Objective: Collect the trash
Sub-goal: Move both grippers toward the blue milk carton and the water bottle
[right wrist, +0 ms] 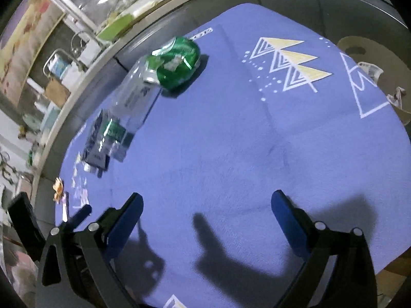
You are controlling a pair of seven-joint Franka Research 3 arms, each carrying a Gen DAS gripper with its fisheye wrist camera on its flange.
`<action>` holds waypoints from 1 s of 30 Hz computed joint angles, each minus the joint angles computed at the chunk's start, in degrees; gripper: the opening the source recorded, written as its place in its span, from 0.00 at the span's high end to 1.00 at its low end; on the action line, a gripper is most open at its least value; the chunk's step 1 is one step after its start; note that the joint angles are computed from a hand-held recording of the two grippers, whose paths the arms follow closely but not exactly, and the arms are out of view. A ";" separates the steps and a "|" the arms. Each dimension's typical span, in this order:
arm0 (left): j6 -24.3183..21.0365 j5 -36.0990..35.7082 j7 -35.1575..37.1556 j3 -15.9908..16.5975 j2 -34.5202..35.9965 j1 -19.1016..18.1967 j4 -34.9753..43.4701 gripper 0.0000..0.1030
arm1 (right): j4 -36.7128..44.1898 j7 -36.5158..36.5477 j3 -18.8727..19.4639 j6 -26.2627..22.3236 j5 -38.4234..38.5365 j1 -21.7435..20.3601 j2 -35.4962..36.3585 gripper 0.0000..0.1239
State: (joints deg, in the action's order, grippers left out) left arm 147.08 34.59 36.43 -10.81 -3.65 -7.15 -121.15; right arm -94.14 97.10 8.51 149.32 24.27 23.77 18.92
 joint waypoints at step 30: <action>-4.29 -5.78 5.30 0.39 2.25 -0.69 1.19 0.06 | -7.56 -11.00 3.99 13.35 10.67 -1.24 -1.50 0.22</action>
